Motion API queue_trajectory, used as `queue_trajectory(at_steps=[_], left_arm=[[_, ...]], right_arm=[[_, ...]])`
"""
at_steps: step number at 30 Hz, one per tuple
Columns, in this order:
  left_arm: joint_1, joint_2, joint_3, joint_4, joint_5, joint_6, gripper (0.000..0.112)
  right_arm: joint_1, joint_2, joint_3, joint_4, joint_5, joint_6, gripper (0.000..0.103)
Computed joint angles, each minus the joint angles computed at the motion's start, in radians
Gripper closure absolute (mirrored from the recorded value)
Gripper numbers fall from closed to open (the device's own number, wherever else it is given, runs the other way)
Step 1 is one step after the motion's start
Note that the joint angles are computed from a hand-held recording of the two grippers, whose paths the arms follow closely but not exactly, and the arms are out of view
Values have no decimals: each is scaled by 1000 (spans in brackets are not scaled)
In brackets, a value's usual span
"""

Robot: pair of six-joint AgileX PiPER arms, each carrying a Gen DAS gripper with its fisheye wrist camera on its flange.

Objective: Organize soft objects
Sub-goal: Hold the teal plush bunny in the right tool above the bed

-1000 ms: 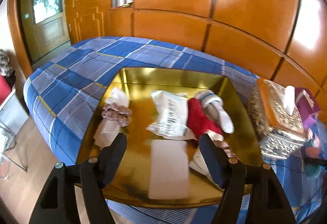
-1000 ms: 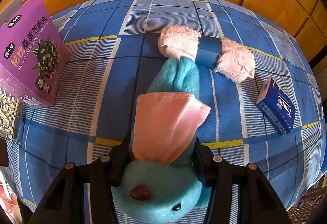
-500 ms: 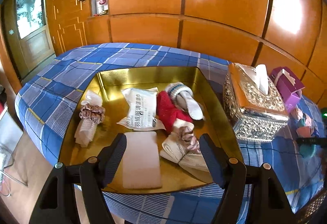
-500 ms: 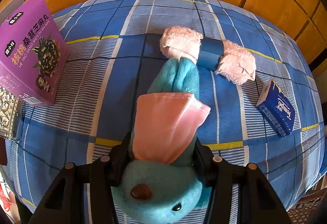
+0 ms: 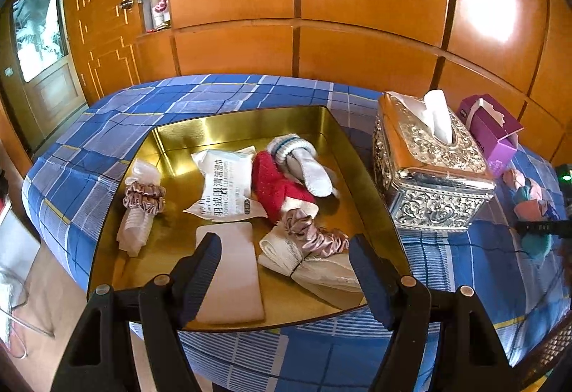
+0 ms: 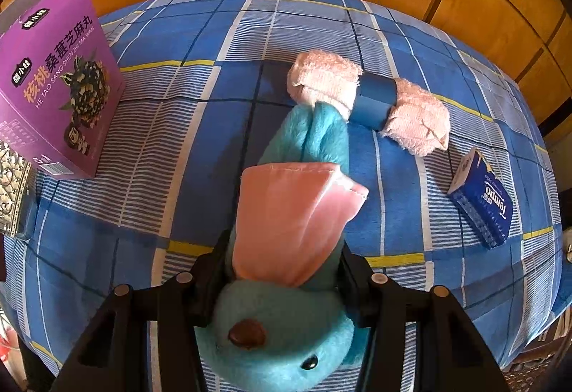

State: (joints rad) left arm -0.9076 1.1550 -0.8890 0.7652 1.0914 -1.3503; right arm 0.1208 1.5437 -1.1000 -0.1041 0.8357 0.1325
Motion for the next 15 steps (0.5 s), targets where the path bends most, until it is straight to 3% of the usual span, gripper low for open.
queue_trajectory(at_steps=[15], left_arm=[[-32,44,-25,-10,-4,22,38]], right_arm=[[-8,-3,0,10,3,-16,51]])
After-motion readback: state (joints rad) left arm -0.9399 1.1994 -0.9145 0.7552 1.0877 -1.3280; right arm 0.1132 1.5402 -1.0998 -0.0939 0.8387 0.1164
